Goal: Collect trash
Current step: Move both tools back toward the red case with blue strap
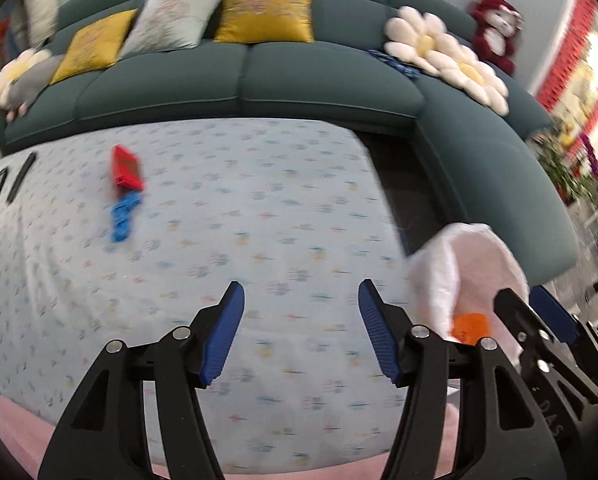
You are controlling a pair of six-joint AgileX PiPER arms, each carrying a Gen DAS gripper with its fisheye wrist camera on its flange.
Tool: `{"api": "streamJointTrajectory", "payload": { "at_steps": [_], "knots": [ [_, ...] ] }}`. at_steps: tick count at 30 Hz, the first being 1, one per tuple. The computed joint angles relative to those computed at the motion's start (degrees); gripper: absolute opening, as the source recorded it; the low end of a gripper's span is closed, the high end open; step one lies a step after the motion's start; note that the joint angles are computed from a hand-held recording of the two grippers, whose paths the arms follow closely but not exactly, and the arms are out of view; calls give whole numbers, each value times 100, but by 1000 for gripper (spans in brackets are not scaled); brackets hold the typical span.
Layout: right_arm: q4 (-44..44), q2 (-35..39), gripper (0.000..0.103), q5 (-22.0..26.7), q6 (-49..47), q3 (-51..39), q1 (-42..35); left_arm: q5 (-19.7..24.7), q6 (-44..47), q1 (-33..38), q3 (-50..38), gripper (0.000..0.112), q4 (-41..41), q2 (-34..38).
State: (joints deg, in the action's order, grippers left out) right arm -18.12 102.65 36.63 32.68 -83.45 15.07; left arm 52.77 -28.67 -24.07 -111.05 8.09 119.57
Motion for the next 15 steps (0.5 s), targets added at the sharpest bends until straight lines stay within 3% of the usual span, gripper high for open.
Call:
{"api": "streamJointTrajectory", "payload": {
  "at_steps": [7,15],
  "knots": [
    [236,451,49,273,158,-578,671,-499,81,844,1241,57,21,-620],
    [463,1128,49,754,192,-1527,1251,-800,387,1577,1897,57,-189,-907]
  ]
}}
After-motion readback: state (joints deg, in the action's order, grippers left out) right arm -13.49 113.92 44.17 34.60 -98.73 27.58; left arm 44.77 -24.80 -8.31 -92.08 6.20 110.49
